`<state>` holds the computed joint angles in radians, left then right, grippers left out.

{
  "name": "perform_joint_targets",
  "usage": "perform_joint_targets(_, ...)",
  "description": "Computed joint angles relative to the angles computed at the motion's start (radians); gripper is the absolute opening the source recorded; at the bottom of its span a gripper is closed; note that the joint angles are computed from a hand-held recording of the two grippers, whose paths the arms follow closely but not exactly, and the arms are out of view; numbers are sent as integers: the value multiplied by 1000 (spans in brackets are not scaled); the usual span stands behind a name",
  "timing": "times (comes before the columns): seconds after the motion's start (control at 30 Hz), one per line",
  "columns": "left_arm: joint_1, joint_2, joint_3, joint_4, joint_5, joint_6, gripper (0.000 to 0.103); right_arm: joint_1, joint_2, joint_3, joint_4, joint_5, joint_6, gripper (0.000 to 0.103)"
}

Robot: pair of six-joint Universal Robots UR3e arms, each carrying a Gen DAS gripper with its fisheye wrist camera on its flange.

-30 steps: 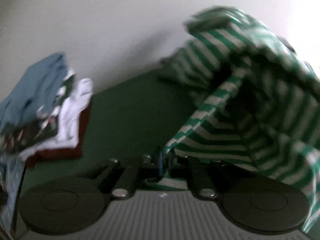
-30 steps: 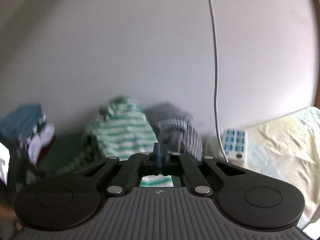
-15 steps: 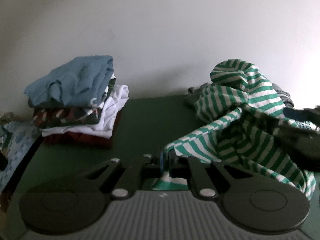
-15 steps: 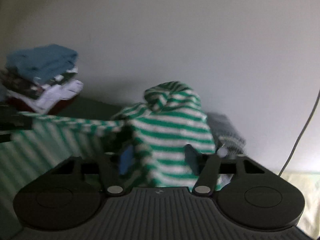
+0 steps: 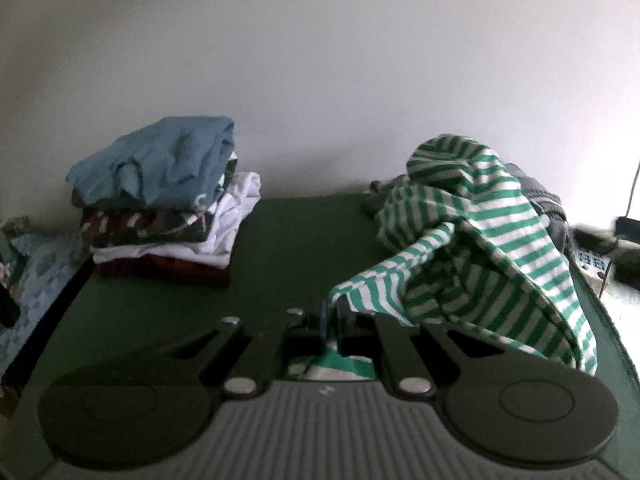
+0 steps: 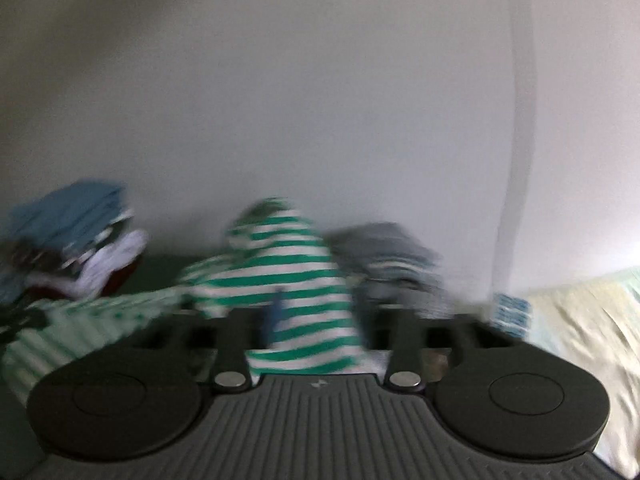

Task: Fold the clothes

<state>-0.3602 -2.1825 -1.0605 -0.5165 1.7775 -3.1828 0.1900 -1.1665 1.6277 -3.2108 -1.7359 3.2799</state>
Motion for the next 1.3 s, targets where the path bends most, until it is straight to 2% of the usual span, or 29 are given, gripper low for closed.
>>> perform_joint_targets(0.03, -5, 14, -14, 6, 0, -2, 7, 24, 41, -40, 1, 8, -25, 81)
perform_joint_targets(0.1, -12, 51, -52, 25, -5, -5, 7, 73, 145, -158, 29, -2, -71, 78)
perform_joint_targets(0.2, -9, 96, -103, 41, -17, -10, 7, 117, 295, -377, 173, -99, -65, 64)
perform_joint_targets(0.23, -4, 102, -109, 34, -23, -20, 7, 114, 328, -440, 244, -114, -40, 42)
perform_joint_targets(0.27, 1, 104, -111, 25, -30, -28, 7, 104, 350, -480, 296, -107, -18, 2)
perform_joint_targets(0.3, 7, 110, -120, 24, -38, -30, 7, 84, 334, -477, 324, -86, 60, 5)
perform_joint_targets(0.33, 15, 122, -140, 36, -46, -29, 7, 58, 305, -444, 321, -42, 125, 4)
perform_joint_targets(0.37, 27, 143, -171, 59, -59, -28, 7, 43, 258, -368, 242, -21, 184, 4)
perform_joint_targets(0.43, 55, 191, -234, 110, -89, -22, 7, 53, 185, -275, 127, -58, 193, 4)
perform_joint_targets(0.53, 123, 283, -327, 165, -150, 3, 7, 71, 59, -171, 64, -91, 243, 4)
perform_joint_targets(0.67, 282, 437, -447, 135, -257, 53, 8, 133, -69, -85, 41, -187, 318, 4)
perform_joint_targets(0.8, 552, 618, -581, 16, -456, 173, 9, 217, -161, -16, 95, -285, 486, 4)
perform_joint_targets(0.87, 692, 694, -634, -74, -565, 258, 11, 273, -180, -6, 163, -331, 547, 4)
perform_joint_targets(0.97, 908, 814, -725, -259, -685, 458, 11, 371, -198, 1, 330, -386, 678, 4)
perform_joint_targets(1.03, 1029, 885, -787, -389, -730, 621, 13, 419, -195, 0, 429, -392, 769, 4)
perform_joint_targets(1.1, 1117, 919, -835, -506, -735, 779, 15, 467, -209, 9, 555, -398, 885, 5)
perform_joint_targets(1.13, 1136, 926, -861, -514, -721, 829, 17, 488, -208, -2, 638, -400, 930, 7)
perform_joint_targets(1.17, 1149, 936, -892, -502, -707, 864, 21, 516, -203, -23, 733, -424, 977, 15)
perform_joint_targets(1.2, 1168, 944, -908, -495, -718, 898, 23, 537, -192, -52, 819, -446, 1013, 20)
perform_joint_targets(1.3, 1217, 984, -941, -469, -789, 992, 38, 615, -141, -186, 1072, -541, 1081, 35)
